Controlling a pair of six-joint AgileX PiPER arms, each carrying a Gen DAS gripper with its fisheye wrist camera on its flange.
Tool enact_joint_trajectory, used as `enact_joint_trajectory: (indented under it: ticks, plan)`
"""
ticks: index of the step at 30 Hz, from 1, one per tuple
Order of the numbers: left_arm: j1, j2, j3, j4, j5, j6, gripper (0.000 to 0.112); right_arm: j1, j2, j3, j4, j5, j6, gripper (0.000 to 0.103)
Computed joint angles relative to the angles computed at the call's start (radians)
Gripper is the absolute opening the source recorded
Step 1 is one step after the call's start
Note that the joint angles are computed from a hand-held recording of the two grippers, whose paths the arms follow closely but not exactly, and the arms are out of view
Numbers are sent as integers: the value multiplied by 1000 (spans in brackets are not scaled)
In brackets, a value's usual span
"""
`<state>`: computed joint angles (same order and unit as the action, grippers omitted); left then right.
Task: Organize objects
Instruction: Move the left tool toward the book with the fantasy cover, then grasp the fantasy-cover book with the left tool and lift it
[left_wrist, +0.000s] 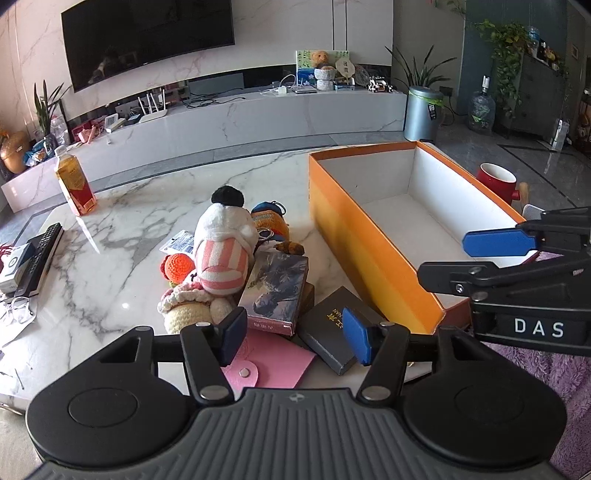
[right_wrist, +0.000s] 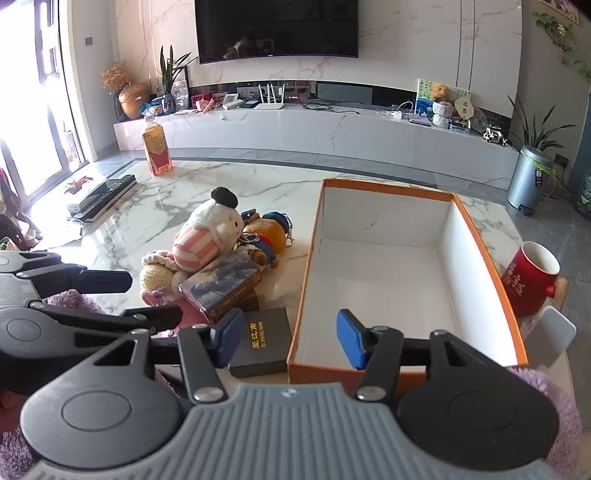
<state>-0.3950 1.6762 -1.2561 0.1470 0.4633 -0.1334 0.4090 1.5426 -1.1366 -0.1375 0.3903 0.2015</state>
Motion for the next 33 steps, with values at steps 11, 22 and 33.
enact_joint_trajectory:
  ticks: [11, 22, 33]
  plan:
    - [131, 242, -282, -329, 150, 435, 79, -47, 281, -334, 338, 147, -392, 35]
    - [144, 435, -547, -362, 339, 515, 80, -44, 442, -540, 317, 243, -364, 35]
    - [134, 533, -669, -288, 429, 427, 67, -58, 474, -560, 341, 250, -361, 35]
